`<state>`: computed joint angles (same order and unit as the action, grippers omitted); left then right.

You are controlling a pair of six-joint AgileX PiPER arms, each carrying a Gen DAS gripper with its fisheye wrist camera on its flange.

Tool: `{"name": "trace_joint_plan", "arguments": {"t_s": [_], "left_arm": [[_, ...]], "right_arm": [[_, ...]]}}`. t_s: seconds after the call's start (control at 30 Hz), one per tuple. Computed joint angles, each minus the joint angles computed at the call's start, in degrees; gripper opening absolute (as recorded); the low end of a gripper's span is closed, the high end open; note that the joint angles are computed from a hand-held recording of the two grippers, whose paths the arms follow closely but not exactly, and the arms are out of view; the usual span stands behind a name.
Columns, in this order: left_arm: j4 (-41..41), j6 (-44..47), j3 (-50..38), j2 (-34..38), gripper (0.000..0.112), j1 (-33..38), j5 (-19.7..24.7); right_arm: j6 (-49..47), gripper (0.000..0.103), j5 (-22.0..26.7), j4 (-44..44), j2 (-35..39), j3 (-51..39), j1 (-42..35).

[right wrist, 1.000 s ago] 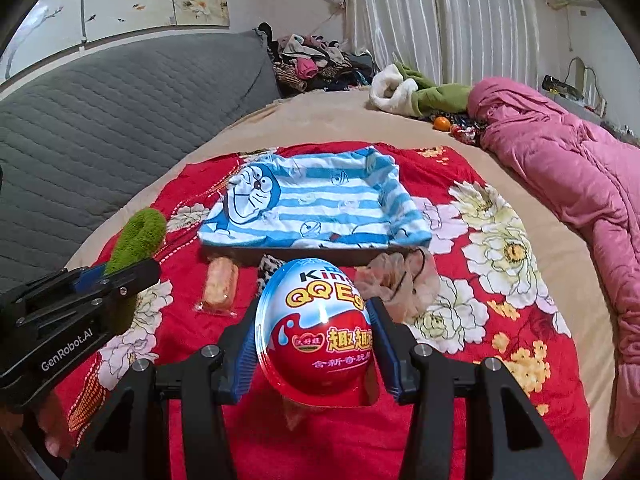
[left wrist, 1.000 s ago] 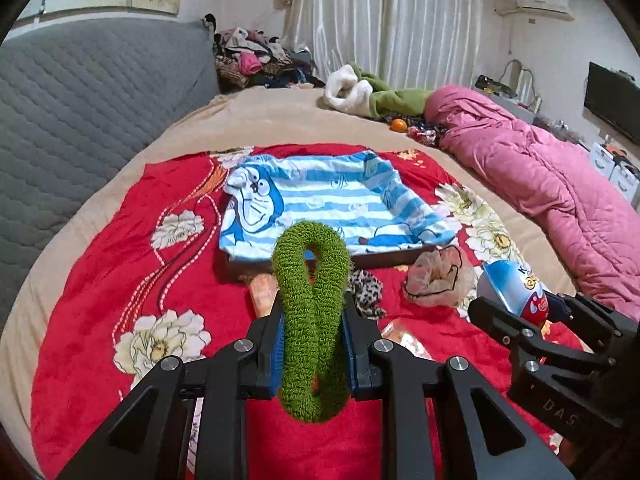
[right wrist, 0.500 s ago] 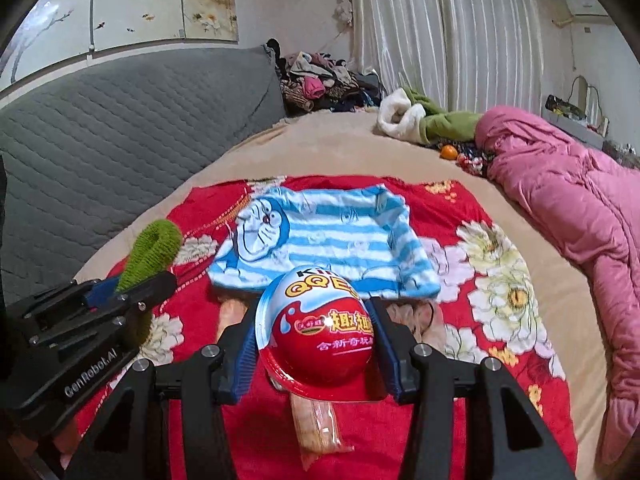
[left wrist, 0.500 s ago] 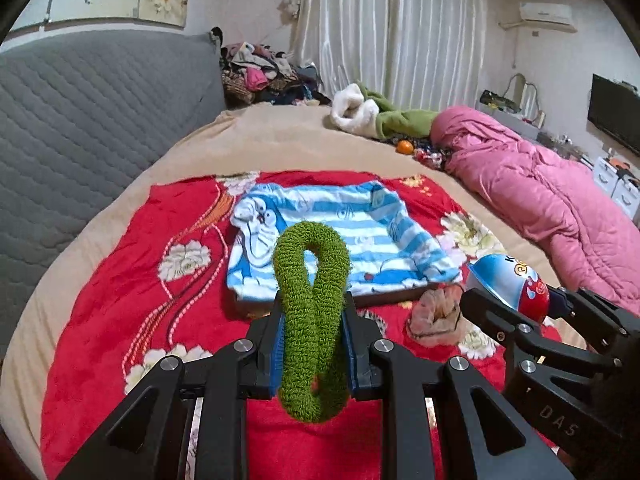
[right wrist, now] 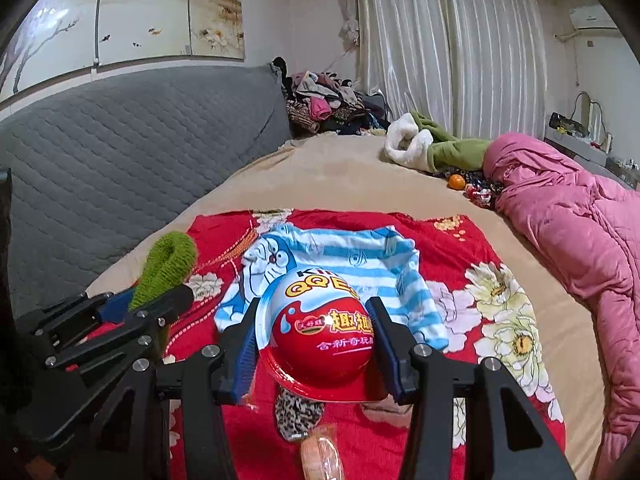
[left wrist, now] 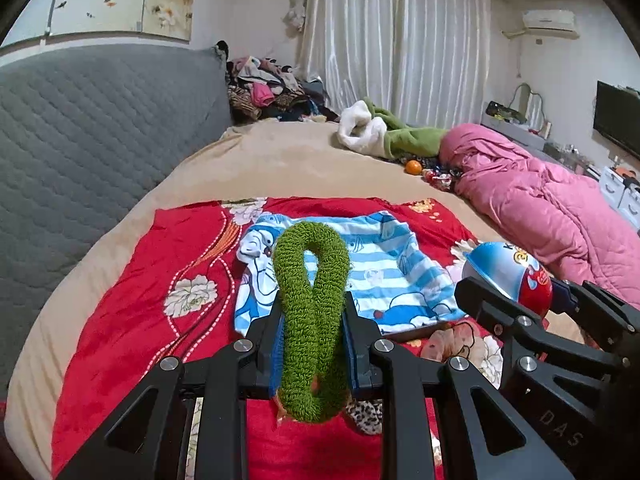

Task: Organize objects
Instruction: 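Carry the ring and egg over the striped cloth on the tray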

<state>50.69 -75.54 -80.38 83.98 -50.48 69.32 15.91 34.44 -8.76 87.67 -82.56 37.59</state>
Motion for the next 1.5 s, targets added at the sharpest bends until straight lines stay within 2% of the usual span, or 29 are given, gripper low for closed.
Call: {"name": "trace_joint_plan", "arguments": {"t_s": [0.33, 0.7, 0.97, 1.5], "left_arm": [[-0.71, 2.88, -2.70, 2.35, 0.024, 4.25, -2.46], [-2.69, 5.77, -3.78, 4.58, 0.024, 10.35, -7.13], [-3.70, 9.44, -8.83, 8.90, 0.024, 14.92, -9.31], [-8.90, 16.02, -18.07, 24.12, 0.024, 25.32, -19.00]], "right_arm": [[-1.42, 0.050, -0.12, 0.51, 3.46, -4.92, -0.92], [-3.32, 0.050, 0.29, 2.39, 8.30, -10.55, -2.09], [-5.25, 0.050, 0.90, 3.91, 13.07, -15.90, -3.64], [-11.35, 0.049, 8.79, 10.28, 34.24, -37.81, -8.08]]}}
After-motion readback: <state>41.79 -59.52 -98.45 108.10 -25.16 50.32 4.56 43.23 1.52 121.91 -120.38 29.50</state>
